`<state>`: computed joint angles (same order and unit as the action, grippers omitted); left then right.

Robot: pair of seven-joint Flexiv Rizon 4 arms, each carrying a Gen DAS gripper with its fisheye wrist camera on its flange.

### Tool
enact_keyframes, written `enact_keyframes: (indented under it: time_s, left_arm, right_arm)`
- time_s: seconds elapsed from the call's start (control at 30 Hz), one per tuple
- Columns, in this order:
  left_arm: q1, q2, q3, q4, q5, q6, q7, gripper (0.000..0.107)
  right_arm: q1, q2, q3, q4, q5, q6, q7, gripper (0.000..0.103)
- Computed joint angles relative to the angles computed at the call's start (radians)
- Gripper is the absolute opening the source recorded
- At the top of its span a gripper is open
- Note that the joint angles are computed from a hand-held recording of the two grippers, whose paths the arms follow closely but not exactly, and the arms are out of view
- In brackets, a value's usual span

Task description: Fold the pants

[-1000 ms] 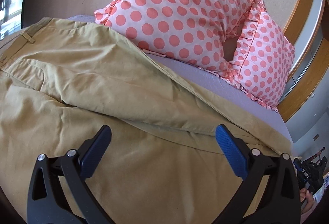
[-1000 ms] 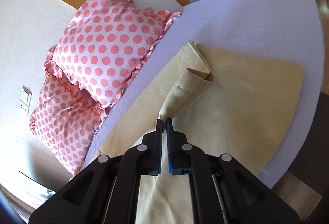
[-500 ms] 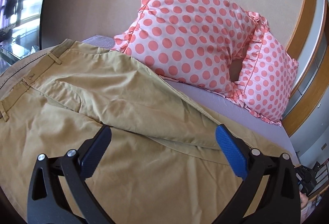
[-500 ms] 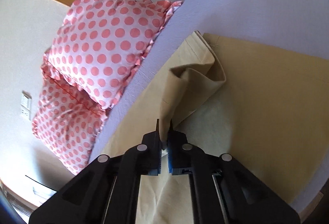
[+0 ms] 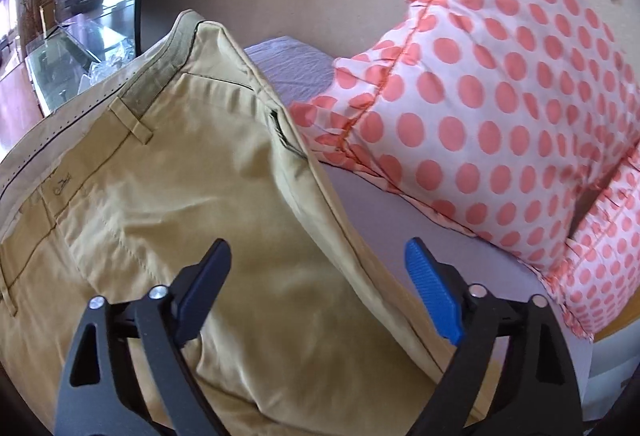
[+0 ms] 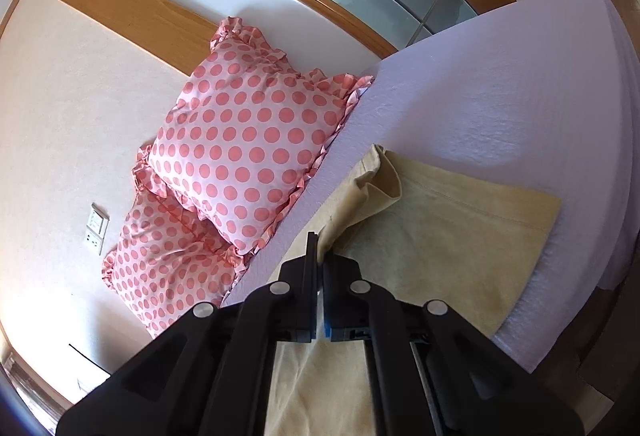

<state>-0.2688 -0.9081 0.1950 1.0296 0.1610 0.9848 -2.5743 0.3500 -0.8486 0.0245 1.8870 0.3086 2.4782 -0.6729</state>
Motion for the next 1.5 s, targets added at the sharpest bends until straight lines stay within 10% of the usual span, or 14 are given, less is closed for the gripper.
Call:
enact_keyframes:
  time_s: [0.1,0.13,0.4,0.6,1.1,1.3,1.5]
  left_arm:
    - [0.064,0.000,-0.075,0.037,-0.062,0.043,0.059,0.011]
    - [0.079,0.027,-0.099,0.102,-0.083,0.106,0.069,0.011]
    - [-0.189,0.378,0.161,0.701,0.076,0.512,-0.080,0.012]
    - [-0.408,0.427,0.362,0.985,0.097,0.736,-0.249,0.016]
    - [-0.357,0.385,0.280,1.108,-0.060,0.956,-0.132,0.021]
    - [-0.616,0.343,0.486,1.161,-0.297,0.946,-0.041,0.047]
    - [-0.682,0.334,0.509,1.230,-0.427,0.991,0.001,0.055]
  right_arm:
    - [-0.004,-0.003,0.004,-0.003,-0.003,-0.004,0.008,0.002]
    - [-0.005,-0.001,0.004,0.000,-0.004,-0.001,0.007,0.002]
    - [0.034,0.040,-0.021,0.055,0.101,0.021,-0.051,0.002]
    - [0.037,0.054,-0.010,0.104,0.159,0.005,-0.051,0.002]
    - [0.100,0.080,-0.054,0.131,0.253,-0.092,-0.076,0.002]
    - [0.237,0.104,-0.189,0.108,0.460,-0.195,-0.192,0.027]
    - [0.288,0.089,-0.252,0.072,0.516,-0.255,-0.261,0.039]
